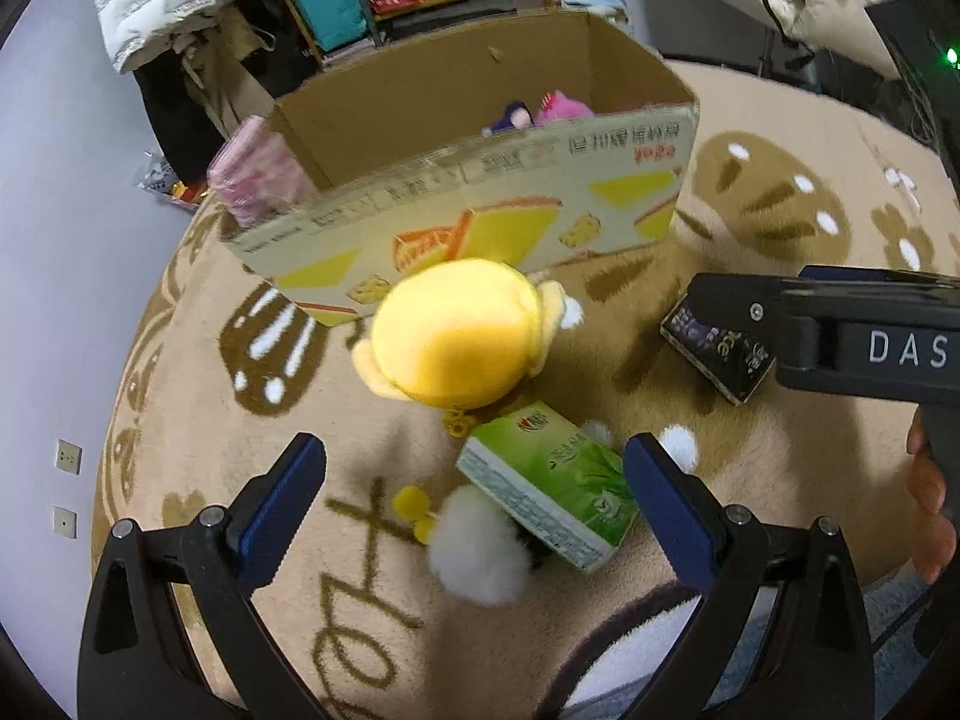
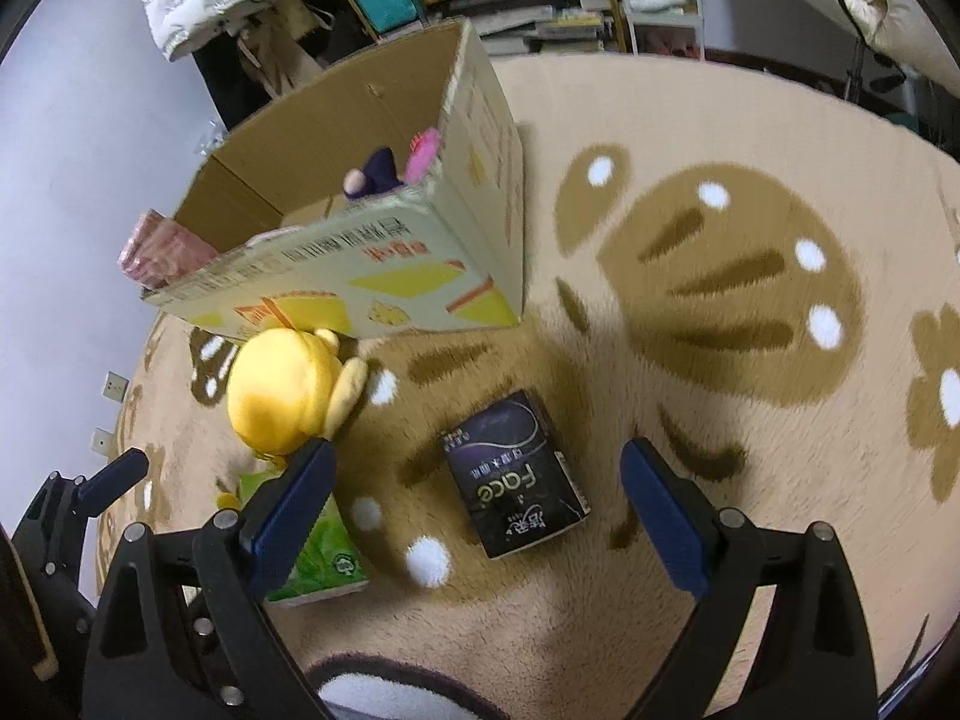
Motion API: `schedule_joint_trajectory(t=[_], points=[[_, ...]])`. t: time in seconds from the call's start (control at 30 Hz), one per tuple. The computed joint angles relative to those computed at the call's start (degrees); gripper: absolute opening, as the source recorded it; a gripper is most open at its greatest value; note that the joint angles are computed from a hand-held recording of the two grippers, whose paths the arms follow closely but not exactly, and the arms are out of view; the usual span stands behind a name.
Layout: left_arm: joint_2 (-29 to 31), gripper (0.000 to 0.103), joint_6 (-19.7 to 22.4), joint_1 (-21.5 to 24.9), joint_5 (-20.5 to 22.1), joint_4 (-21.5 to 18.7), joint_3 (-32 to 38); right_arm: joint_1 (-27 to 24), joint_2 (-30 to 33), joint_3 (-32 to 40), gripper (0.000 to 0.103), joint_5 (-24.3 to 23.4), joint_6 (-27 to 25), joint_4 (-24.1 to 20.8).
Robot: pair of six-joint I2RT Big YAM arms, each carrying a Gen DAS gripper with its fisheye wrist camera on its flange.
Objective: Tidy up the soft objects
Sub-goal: 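Move both tools back toward the green tissue pack and black tissue box, then grasp the green tissue pack with the left tool while the right tool grasps the black tissue box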
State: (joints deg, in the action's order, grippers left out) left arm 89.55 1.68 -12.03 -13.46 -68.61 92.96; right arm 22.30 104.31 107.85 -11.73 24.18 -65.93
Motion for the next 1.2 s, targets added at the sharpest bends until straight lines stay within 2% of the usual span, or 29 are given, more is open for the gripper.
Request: schedule_joint_trajectory(t=[0.4, 0.77, 0.93, 1.07, 1.2], points=[[4.4, 0.099, -0.9, -0.8, 2.2, -3.2, 1.5, -0.5, 3.8, 2.4, 0.099, -2.7, -0.1, -5.4], [7.2, 0.099, -1.1, -1.2, 1.0, -5.5, 1.9, -0.3, 5.1, 2.8, 0.098, -2.8, -0.3, -6.6], [7.2, 0.098, -1.0, -0.9, 0.7, -5.6, 1.3, 0.0, 4.8, 2.3, 0.095, -2.1, -0.1, -6.7], [7.0, 0.088, -1.0, -0.9, 0.9, -5.1, 0.7, 0.3, 4.6, 2.1, 0.091, -1.0, -0.4, -7.0], [6.5, 0.084, -0.6, -1.0, 0.5, -4.3, 0.1, 0.6, 4.5, 2.1, 0.086, 0.3, -0.7, -7.5]])
